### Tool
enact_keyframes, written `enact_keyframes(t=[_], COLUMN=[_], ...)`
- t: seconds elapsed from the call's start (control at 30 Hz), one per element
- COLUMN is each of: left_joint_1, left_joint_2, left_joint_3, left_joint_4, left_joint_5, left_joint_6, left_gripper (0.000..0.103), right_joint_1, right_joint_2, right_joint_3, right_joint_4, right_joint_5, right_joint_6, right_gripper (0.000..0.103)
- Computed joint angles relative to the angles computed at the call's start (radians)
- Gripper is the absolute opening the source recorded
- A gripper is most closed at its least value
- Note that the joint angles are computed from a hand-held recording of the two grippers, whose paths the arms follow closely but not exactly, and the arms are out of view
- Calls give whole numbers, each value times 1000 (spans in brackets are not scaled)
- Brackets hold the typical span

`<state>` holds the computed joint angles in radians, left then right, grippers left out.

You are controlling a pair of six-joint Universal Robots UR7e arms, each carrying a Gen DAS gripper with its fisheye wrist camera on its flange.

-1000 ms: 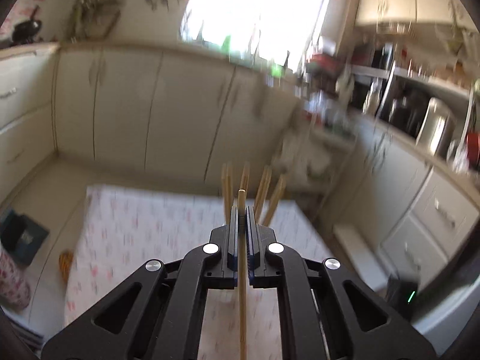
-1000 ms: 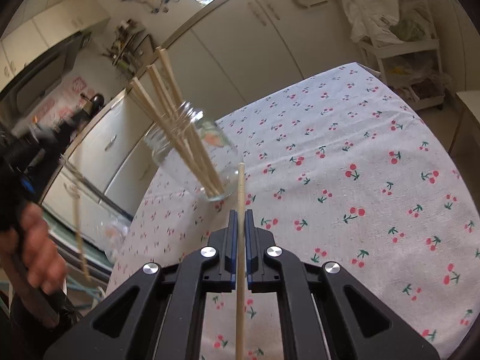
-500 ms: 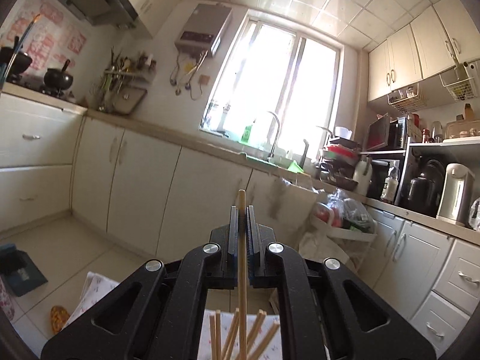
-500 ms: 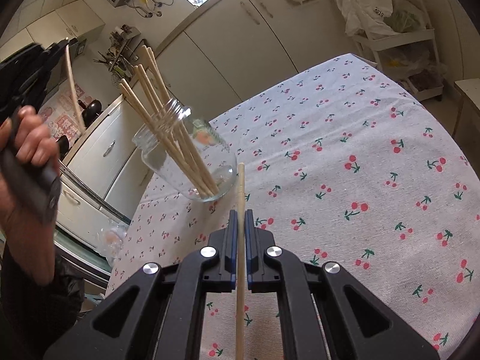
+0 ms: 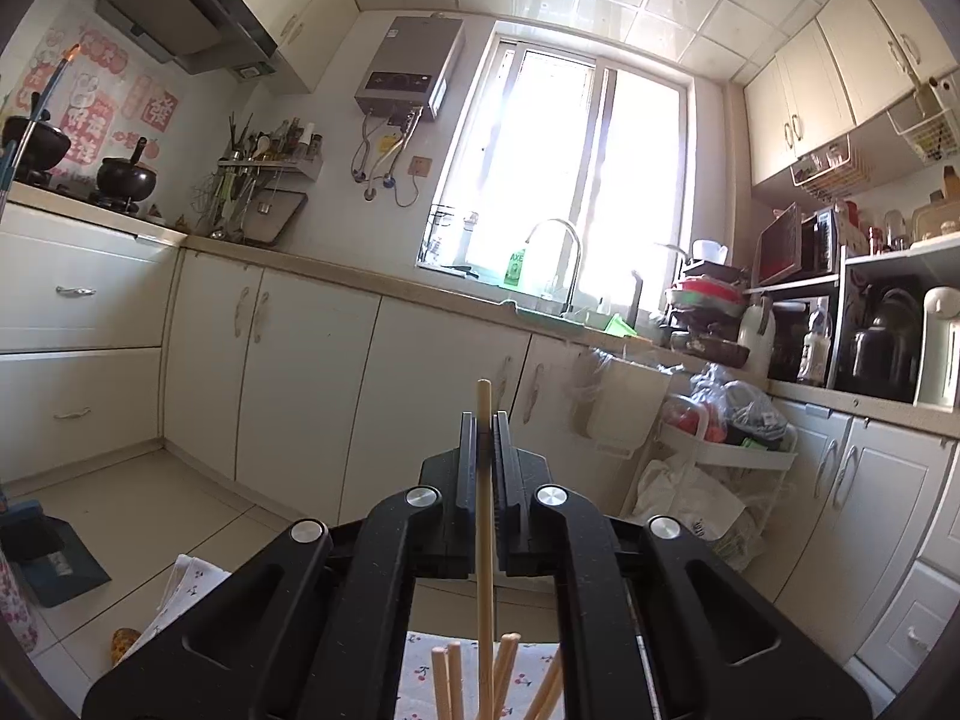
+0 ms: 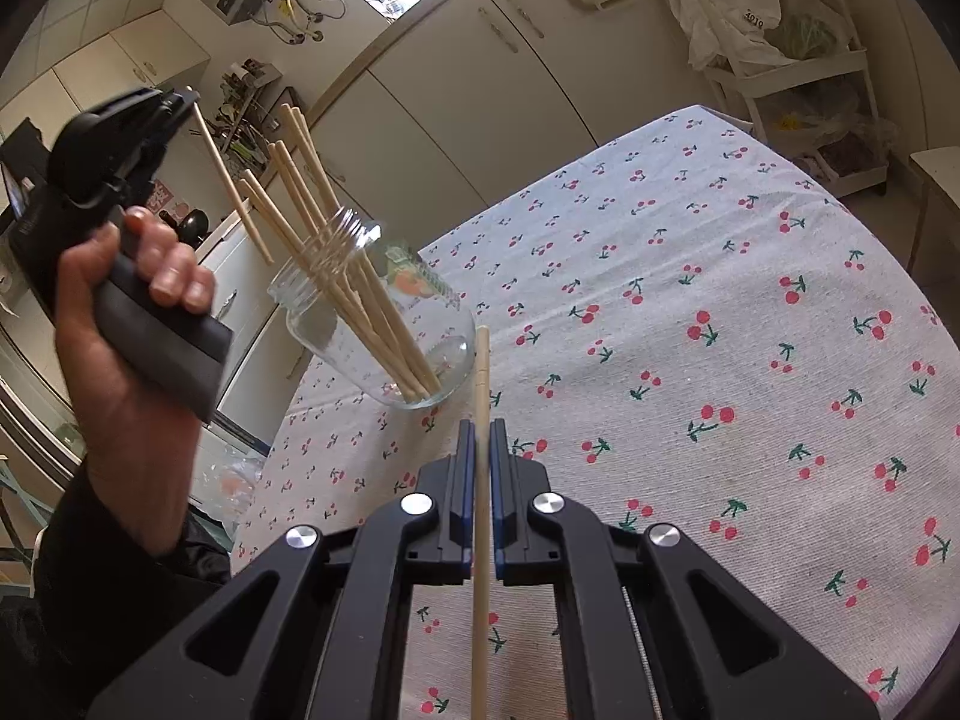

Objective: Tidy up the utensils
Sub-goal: 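Lift both held sticks and carry them above the glass jar mouth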

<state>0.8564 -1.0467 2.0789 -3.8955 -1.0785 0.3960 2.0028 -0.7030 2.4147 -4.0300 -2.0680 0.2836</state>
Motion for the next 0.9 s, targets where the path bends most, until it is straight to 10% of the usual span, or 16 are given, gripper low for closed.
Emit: enact_keyframes(t=[0.9], left_joint_1=[0], left_joint_2=[-50], left_joint_3=[170], left_joint_4=[51], left_joint_5=[37], left_joint_6=[51], left_gripper=[6], right_joint_1=[1], right_joint_2=[-1], right_joint_3=[0], right_joint_4=[-4], right_joint_5=[-7], right_joint_6=[-2], right_gripper=[6])
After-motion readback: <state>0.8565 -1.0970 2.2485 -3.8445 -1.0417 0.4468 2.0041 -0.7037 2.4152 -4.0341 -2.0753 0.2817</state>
